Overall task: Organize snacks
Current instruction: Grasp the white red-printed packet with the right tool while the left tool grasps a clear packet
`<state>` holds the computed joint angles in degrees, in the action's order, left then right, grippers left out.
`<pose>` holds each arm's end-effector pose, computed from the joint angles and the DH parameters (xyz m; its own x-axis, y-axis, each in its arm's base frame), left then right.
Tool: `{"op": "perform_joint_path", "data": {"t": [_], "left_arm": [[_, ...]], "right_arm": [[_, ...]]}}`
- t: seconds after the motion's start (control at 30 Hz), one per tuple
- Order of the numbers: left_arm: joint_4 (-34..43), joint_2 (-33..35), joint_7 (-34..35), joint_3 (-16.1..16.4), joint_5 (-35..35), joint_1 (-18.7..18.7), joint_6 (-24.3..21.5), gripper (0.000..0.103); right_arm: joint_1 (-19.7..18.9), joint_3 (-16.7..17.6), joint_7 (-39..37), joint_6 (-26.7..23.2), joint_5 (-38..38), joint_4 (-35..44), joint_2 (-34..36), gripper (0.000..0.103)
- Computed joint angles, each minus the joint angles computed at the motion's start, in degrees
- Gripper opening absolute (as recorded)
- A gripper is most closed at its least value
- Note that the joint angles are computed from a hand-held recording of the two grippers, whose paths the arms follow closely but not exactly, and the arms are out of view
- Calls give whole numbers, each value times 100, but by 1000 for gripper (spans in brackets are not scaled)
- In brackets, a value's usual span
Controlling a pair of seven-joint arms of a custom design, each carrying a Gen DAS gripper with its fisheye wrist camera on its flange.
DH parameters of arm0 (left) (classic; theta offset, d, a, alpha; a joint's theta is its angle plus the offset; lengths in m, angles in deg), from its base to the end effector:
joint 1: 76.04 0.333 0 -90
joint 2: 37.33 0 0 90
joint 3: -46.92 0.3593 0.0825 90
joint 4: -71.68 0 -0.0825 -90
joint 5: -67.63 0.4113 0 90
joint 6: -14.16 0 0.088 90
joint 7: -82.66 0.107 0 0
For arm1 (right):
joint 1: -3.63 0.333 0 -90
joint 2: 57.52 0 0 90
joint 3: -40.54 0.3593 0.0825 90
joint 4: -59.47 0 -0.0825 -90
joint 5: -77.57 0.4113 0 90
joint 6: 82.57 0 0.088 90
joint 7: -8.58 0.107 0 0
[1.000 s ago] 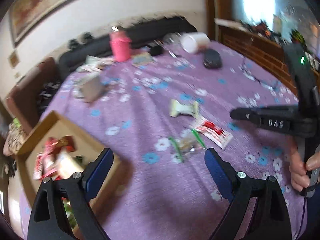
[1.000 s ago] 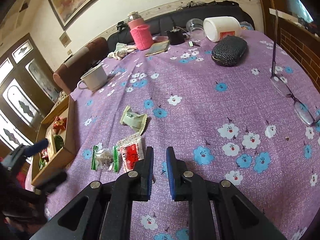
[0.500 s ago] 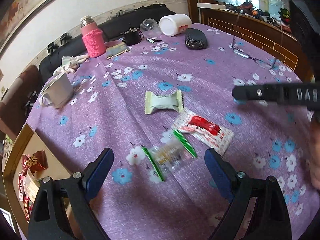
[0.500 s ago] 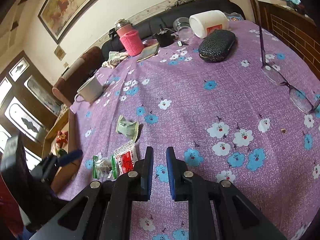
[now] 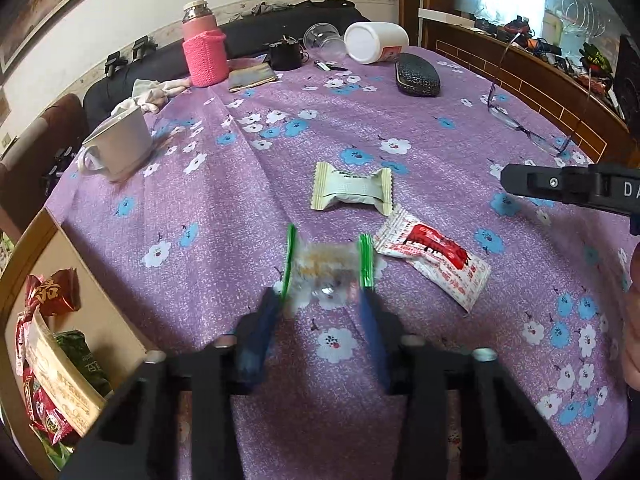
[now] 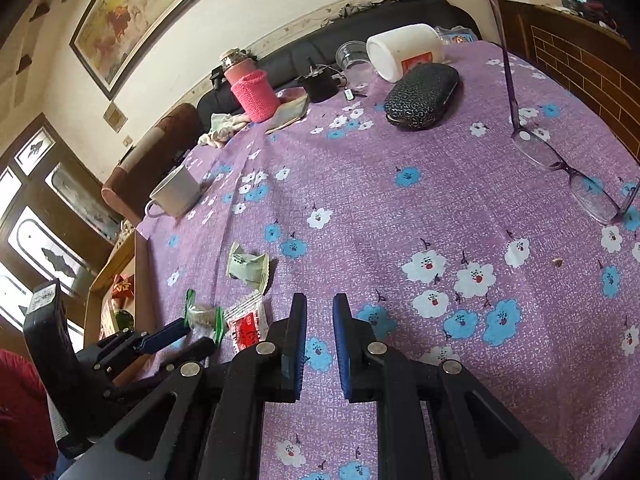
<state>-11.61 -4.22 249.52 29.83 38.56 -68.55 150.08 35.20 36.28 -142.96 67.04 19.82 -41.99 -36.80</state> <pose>0.7834 -0.0859 0.4256 -0.8878 -0.4539 -0.0759 -0.3199 0.7272 -0.6073 0.6269 0.3511 0.4278 -0.5299 -0.7267 -0.4372 -0.4372 0.6758 -0.5934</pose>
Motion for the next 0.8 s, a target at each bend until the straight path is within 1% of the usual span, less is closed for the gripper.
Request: {"op": "perform_joint_path", "data": {"t": [0.07, 0.1, 0.13, 0.17, 0.27, 0.33, 0.4, 0.43, 0.47, 0.5, 0.53, 0.57, 0.6, 0.63, 0.67, 0.7, 0.73, 0.8], "left_arm": [[-11, -6, 30, -6, -4, 8, 16, 33], [9, 2, 6, 2, 1, 6, 1, 31], [70, 31, -71, 32, 35, -13, -42, 18], [157, 75, -180, 65, 78, -34, -120, 8], [556, 276, -530, 122, 198, -60, -524, 7], [694, 343, -630, 113, 223, -40, -699, 8], [781, 377, -734, 115, 236, -35, -788, 18], [792, 377, -727, 86, 200, -5, -825, 36], [752, 353, -678, 47, 130, 35, -787, 45], [639, 285, -544, -25, -3, 104, -676, 45], [490, 199, -366, -93, -140, 166, -531, 45], [356, 121, -203, -139, -256, 209, -409, 47], [264, 66, -85, -163, -350, 231, -316, 49], [175, 12, 58, -198, -463, 263, -228, 56], [95, -36, 189, -226, -575, 290, -153, 66], [4, -88, 301, -249, -697, 310, -53, 71], [-38, -115, 329, -237, -767, 296, 15, 75], [-30, -134, 161, -124, -708, 180, 54, 75]], "right_arm": [[-24, 26, -173, 26, 51, 69, 51, 20], [-33, 53, -346, 14, 116, 149, 106, 30], [-22, 64, -488, -15, 172, 219, 155, 38], [-10, 92, -740, -79, 250, 341, 233, 41], [84, 135, -1512, -367, 496, 766, 496, 47], [168, 113, -1903, -531, 660, 1001, 664, 55], [257, 80, -2257, -755, 814, 1218, 822, 55], [298, 78, -2513, -966, 925, 1405, 949, 55], [336, 62, -2702, -1115, 1017, 1542, 1047, 55], [365, 71, -2990, -1371, 1160, 1780, 1211, 55], [387, 63, -3189, -1507, 1275, 1903, 1306, 55], [398, 64, -3400, -1626, 1398, 2018, 1395, 52], [426, 52, -3577, -1762, 1499, 2122, 1478, 42], [499, -11, -3653, -1893, 1506, 2191, 1518, 33], [521, -54, -3622, -1801, 1505, 2112, 1470, 32], [541, -99, -3537, -1757, 1518, 2020, 1418, 30], [554, -123, -3493, -1754, 1535, 1976, 1386, 29], [584, -183, -3261, -1758, 1536, 1814, 1269, 28]]}}
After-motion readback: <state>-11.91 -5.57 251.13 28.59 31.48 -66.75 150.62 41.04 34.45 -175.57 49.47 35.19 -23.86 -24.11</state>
